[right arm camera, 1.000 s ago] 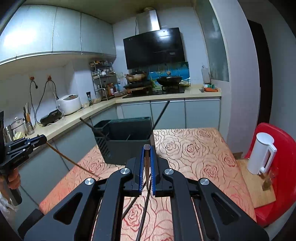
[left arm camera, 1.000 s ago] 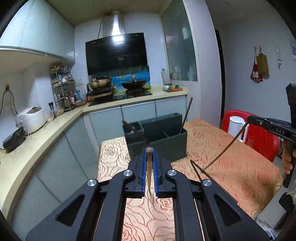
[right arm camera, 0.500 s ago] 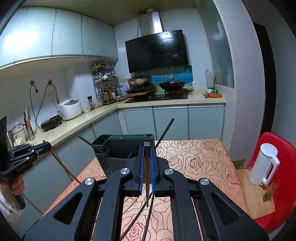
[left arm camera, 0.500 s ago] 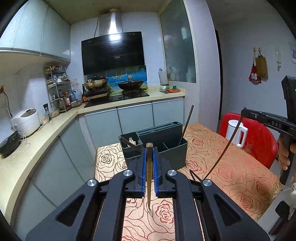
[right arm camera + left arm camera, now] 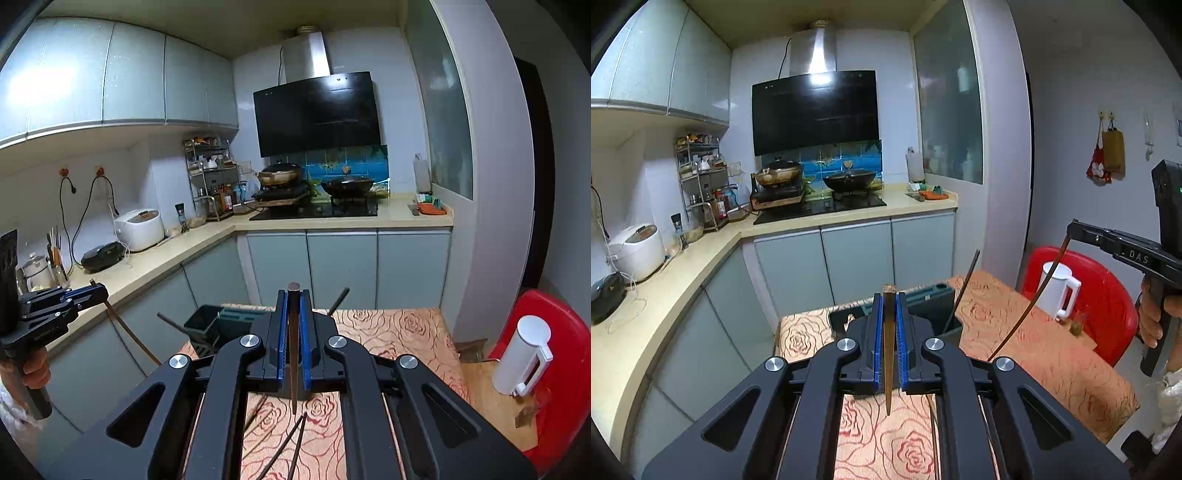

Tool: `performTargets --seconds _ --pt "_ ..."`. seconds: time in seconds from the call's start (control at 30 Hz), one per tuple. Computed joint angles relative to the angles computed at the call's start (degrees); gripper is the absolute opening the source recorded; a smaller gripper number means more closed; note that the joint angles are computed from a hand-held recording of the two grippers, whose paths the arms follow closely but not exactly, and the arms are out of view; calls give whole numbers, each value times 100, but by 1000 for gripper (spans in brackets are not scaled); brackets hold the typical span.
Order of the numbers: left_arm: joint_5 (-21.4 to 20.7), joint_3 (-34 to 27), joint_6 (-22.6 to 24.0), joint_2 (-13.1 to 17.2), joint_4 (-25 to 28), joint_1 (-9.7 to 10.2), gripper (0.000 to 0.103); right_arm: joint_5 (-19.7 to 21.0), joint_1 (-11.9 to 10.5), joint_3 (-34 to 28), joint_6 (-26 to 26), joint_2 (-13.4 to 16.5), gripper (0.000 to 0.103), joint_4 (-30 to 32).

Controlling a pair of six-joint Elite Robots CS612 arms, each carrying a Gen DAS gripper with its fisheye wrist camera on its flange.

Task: Organize utensils
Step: 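Carry both chopsticks to the green caddy and lower them into it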

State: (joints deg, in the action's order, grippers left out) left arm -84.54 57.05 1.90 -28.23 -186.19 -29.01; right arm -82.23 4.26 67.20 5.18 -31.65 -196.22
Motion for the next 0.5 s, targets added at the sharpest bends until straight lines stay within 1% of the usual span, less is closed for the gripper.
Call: performTargets --seconds 0.13,0.3,0.4,0.5 --pt "8 -289 16 56 137 -8 6 -47 25 -211 -54 23 7 97" --pt "140 -742 50 200 284 -42 6 -111 57 -559 -117 120 7 288" --pt "184 -1051 40 326 397 -55 6 -153 73 -749 -112 193 7 397" --pt "234 -1441 24 497 592 -66 6 -106 71 -1036 -37 313 7 603"
